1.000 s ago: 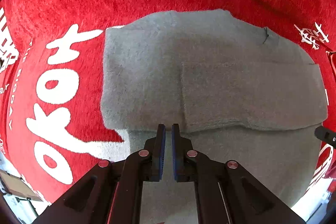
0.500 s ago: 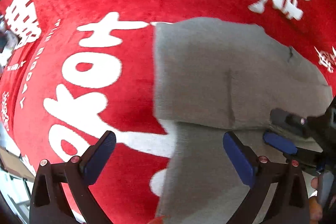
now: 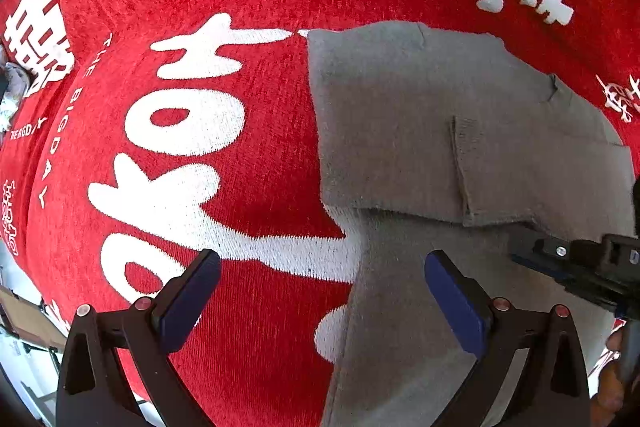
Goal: Fold small clothes
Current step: 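Smooth the folded sweatshirt with both grippers and open them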
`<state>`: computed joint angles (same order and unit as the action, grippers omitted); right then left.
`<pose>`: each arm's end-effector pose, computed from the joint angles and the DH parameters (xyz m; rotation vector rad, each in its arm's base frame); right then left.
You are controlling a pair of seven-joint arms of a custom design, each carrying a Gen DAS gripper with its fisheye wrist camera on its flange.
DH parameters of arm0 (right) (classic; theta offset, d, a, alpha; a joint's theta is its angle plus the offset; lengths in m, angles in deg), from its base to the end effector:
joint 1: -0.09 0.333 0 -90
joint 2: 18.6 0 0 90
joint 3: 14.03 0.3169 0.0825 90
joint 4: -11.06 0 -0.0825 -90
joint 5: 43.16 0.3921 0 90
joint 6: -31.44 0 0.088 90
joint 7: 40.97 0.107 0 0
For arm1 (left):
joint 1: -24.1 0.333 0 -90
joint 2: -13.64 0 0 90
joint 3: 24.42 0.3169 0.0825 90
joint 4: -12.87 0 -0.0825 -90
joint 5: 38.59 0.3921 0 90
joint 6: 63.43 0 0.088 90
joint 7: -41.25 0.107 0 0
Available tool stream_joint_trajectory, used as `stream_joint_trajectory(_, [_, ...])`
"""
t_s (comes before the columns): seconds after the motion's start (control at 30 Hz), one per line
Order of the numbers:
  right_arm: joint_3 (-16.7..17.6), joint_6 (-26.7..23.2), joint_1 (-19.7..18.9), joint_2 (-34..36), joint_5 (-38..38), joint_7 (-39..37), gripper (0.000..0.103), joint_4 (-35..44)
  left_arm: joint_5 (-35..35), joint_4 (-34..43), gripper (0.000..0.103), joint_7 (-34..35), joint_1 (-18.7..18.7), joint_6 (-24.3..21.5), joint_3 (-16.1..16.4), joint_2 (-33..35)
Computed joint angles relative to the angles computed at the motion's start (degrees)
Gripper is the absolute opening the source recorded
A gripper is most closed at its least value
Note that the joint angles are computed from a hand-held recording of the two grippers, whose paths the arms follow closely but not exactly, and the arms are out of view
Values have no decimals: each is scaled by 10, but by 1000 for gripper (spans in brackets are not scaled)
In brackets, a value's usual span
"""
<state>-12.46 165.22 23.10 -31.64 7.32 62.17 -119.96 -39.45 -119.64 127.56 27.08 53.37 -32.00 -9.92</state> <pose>0.4587 0.2243 0.4754 -1.4496 2.0585 0.6827 0.4472 -0.0414 0.5115 -2.1341 2.1397 -0.1139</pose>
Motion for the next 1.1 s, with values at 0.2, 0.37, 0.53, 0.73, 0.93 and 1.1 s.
stream_joint_trajectory(0.2, [-3, 3, -7, -55, -49, 44, 52, -38, -13, -2, 102, 15, -7, -9, 2, -7])
stream_joint_trajectory(0.37, [-8, 1, -10, -110, -107, 85, 62, -74, -28, -3, 102, 34, -12, -21, 6, -15])
stream_joint_trajectory(0.53, [-17, 8, -4, -180, -147, 129, 71, -124, -37, -9, 102, 67, -18, -33, 8, -28])
stream_joint_trajectory(0.73, [-10, 2, -8, -246, -229, 198, 86, -165, -45, -20, 102, 96, -21, -40, 7, -40])
stream_joint_trajectory(0.93, [-40, 7, 14, -290, -246, 208, 103, -204, -47, -36, 102, 97, -24, -43, -2, -56])
stream_joint_trajectory(1.1, [-74, -8, 28, -314, -236, 167, 103, -223, -43, -53, 102, 70, -26, -44, -14, -78])
